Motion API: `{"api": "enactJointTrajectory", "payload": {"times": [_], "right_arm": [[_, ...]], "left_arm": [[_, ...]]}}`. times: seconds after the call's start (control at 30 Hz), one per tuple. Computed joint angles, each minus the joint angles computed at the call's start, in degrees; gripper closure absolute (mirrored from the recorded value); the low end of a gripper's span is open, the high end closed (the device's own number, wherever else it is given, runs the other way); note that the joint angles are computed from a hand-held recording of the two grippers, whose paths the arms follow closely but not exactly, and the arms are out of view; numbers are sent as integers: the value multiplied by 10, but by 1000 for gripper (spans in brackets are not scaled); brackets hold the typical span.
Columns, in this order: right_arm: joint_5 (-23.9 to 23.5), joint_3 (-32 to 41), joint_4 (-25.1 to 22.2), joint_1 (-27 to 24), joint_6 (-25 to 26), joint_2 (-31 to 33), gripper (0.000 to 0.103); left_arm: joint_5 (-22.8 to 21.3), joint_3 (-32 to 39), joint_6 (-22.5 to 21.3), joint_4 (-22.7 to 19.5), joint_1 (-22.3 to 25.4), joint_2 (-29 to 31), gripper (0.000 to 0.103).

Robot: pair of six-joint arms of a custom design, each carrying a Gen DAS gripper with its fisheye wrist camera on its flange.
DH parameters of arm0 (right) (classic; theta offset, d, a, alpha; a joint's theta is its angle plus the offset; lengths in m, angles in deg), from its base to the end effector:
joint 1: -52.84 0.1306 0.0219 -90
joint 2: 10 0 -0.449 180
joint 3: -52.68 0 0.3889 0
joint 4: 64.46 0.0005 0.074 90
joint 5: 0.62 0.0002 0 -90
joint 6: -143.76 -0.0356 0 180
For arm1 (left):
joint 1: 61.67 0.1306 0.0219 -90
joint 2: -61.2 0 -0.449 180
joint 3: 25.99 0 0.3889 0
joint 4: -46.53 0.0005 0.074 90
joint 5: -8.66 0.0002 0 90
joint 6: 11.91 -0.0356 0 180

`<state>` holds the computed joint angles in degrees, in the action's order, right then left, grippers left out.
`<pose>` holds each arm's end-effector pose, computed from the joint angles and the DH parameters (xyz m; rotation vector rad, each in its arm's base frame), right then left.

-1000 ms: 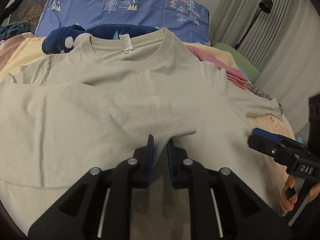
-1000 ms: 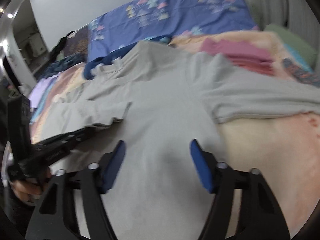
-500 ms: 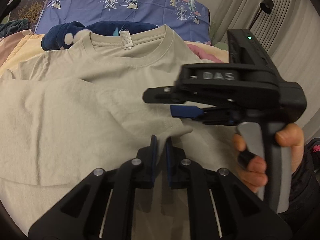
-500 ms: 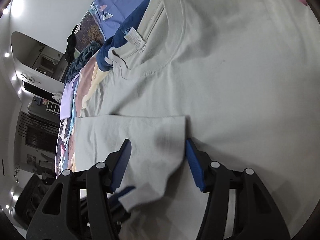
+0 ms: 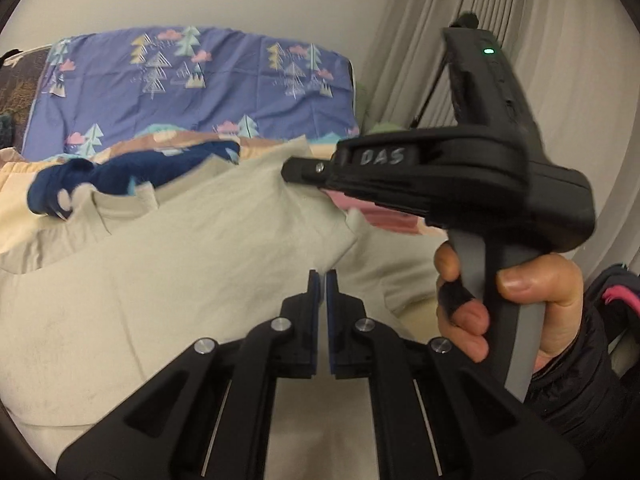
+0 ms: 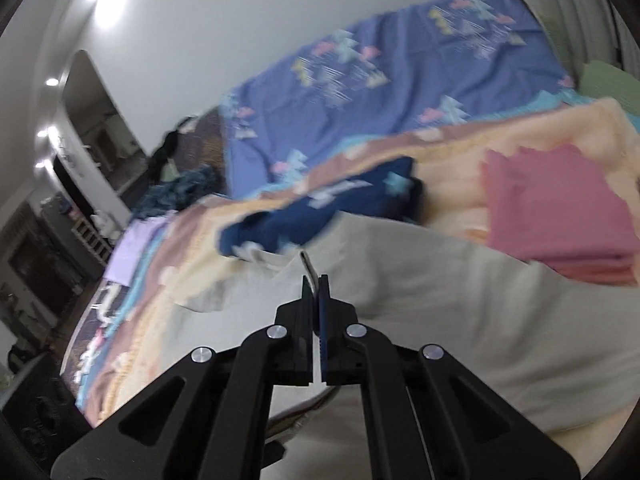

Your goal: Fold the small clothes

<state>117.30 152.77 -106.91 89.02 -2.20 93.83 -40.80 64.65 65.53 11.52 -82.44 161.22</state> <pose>0.4865 0.3345 0.4650 0.6120 2.1922 0.2653 0.5113 -0.2192 0.4385 0.9804 2.0562 -0.8969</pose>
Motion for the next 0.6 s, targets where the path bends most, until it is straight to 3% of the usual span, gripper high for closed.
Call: {"api": "enactJointTrajectory", "payload": {"times": [0.07,0.13,0.23,0.33,0.4,0.5,0.6], "right_arm": [[-13,-35,-9,-10,-32,1,101],[-26,-73,4,-17,-70,1,101],[-29,-109,19,-27,-94,-7,102],[-24,-118,25,-27,-102,-18,102],[-22,-101,26,-23,-77,-20,99],[-38,-38,8,-11,-12,7,99],[-61,85,-43,5,72,77,99]], "left_arm": [[-24,-4,-7,-13,-8,6,90],[-44,-11,-9,-18,-3,7,66],[-63,-25,-13,-15,22,-3,43],[-96,-45,-24,7,67,-16,36],[-118,-49,-16,14,104,-18,36],[-143,-32,36,21,165,1,37],[-148,-14,100,29,215,23,44]]}}
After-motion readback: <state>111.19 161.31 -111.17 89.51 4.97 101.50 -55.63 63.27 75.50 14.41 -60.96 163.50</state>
